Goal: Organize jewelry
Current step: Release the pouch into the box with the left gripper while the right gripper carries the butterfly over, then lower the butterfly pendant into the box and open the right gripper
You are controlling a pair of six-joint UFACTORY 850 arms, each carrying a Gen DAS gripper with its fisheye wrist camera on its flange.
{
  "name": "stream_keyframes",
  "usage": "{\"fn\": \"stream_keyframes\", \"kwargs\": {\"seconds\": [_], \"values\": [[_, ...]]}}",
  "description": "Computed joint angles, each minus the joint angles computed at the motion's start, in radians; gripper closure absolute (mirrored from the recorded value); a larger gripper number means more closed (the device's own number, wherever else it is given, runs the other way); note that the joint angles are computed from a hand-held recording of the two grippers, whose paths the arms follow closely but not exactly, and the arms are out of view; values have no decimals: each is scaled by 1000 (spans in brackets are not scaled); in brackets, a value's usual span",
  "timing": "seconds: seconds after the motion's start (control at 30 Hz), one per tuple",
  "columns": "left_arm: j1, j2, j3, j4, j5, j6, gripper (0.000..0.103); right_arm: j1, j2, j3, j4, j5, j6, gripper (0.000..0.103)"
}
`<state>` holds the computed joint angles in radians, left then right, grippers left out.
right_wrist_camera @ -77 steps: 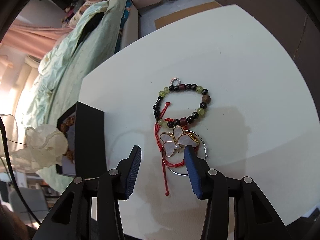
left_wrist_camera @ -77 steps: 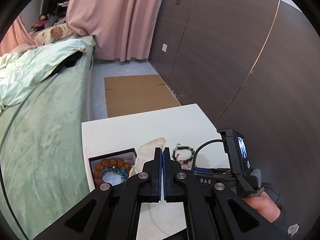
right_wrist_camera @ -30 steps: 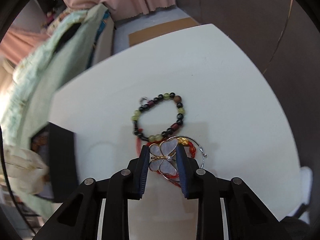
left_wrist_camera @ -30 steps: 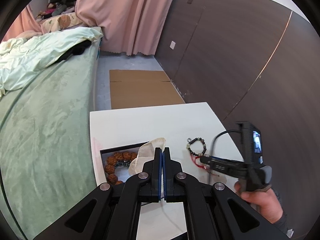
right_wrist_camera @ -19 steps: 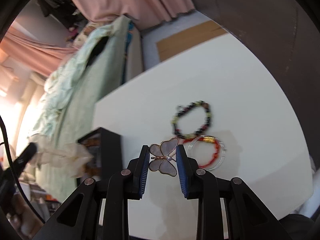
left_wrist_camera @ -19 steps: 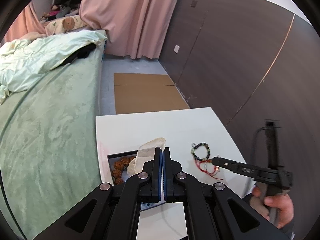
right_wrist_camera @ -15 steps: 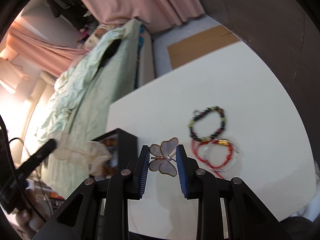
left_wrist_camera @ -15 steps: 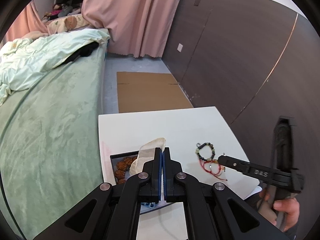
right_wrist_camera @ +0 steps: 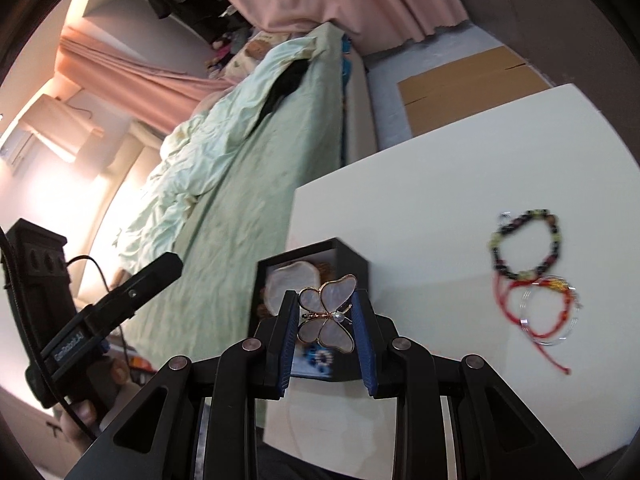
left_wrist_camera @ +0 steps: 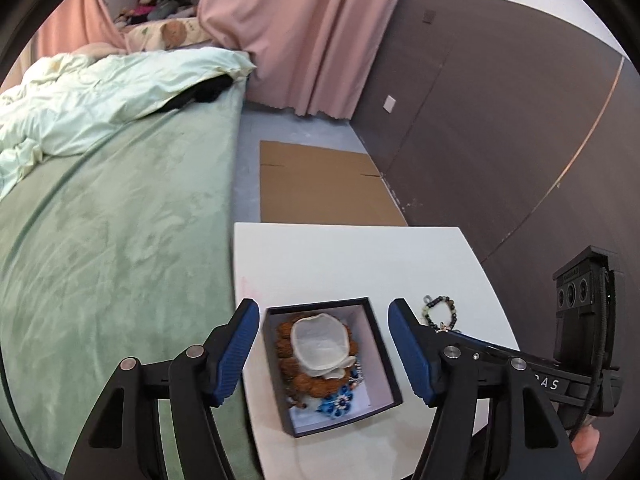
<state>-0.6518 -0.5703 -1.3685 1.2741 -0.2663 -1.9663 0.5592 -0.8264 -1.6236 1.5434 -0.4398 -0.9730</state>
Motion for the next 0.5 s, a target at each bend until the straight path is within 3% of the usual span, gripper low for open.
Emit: {"fn": "stream_keyframes", "kwargs": {"seconds": [0.2,0.33,0.37,0.4,0.43,0.5], "values": [[4,28,43,57,-12,-68,35,19,-56,-80,-9,-28,23,75],[8,40,59,58,-18,-74,35,23,-117,-161,15,-92,32,74],[8,43,63,60,-18,-79,35,26,-129,-179,-3,-102,50,65],[9,47,67,65,-18,-86,35,28,-146,-203,-32,-110,82,44],[8,49,68,65,-19,-88,35,31,-155,-213,-34,-108,91,34],[6,52,69,62,-24,-86,35,32,-158,-214,-36,-102,95,29]]}}
